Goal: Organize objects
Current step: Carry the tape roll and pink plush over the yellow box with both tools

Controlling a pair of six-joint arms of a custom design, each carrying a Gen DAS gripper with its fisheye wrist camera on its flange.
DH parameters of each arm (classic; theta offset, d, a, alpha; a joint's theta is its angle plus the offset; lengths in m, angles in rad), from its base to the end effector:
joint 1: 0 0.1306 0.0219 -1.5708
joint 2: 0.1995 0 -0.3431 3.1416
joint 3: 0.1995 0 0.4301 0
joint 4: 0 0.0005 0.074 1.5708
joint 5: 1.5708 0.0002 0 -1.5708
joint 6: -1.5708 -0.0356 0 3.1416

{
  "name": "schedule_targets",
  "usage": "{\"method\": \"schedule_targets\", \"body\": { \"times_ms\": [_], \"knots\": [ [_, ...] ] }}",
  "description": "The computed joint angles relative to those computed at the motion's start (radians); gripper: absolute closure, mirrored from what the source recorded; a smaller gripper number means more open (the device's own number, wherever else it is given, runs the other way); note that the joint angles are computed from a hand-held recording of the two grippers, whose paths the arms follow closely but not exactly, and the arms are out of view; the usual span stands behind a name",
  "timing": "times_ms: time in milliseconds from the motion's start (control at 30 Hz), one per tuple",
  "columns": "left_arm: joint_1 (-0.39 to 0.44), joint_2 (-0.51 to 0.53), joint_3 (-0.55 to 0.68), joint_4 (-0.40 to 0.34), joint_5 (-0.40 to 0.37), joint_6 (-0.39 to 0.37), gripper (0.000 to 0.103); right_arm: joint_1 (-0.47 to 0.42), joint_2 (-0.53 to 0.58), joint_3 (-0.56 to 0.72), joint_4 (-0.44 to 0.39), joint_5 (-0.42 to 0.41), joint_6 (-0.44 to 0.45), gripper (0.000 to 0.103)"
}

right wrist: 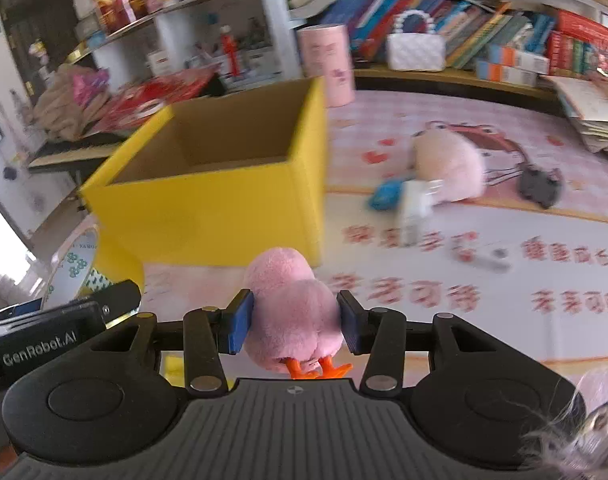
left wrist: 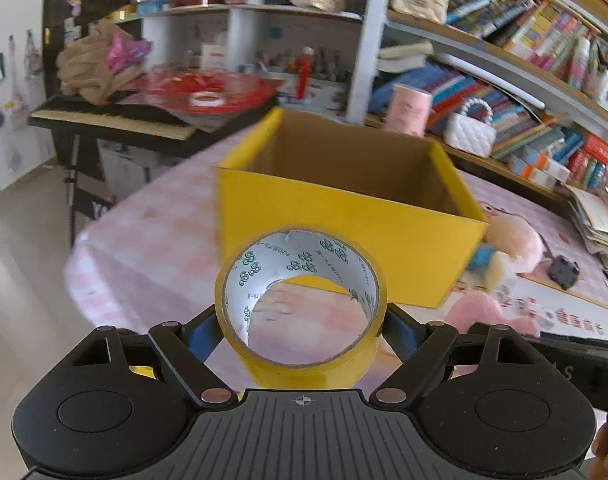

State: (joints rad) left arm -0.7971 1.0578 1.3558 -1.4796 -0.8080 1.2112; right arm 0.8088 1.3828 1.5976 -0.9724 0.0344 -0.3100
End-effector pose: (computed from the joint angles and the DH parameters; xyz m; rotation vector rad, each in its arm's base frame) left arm 0.2727 -0.2431 0.4920 -0.6510 2.1729 0.1429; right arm 0.3641 0.3790 0.4899 -0.5718 2.3167 0.5104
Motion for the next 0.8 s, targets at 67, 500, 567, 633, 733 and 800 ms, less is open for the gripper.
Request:
{"method": "schedule_targets", "body": {
  "times_ms": [67,500,567,633,733,800],
  "knots": [
    [-0.005,-0.046,-0.032,-0.013,-0.014,-0.002,0.018,0.037,0.003,0.004,-0.001,0.014,-0.021,0.06],
    [-0.025,-0.194,-0.127,0.052,-0.033,-0.158,0.018,0.161,-0.022,-0.014,0.009,0.163,-0.141,0.06],
    [-0.026,-0.203,-0.135,0.068,-0.03,-0.177,0.018,0.165,-0.029,-0.017,0.005,0.176,-0.144,0.06],
    [-0.027,-0.216,-0.143,0.079,-0.029,-0.187,0.018,0.17,-0.031,-0.016,0.0,0.19,-0.149,0.06],
    [-0.031,-0.226,-0.15,0.088,-0.029,-0.193,0.018,0.177,-0.032,-0.014,-0.005,0.207,-0.152,0.06],
    [-0.033,-0.232,-0.155,0.093,-0.026,-0.198,0.018,0.182,-0.033,-0.012,-0.008,0.215,-0.153,0.06]
  ]
}}
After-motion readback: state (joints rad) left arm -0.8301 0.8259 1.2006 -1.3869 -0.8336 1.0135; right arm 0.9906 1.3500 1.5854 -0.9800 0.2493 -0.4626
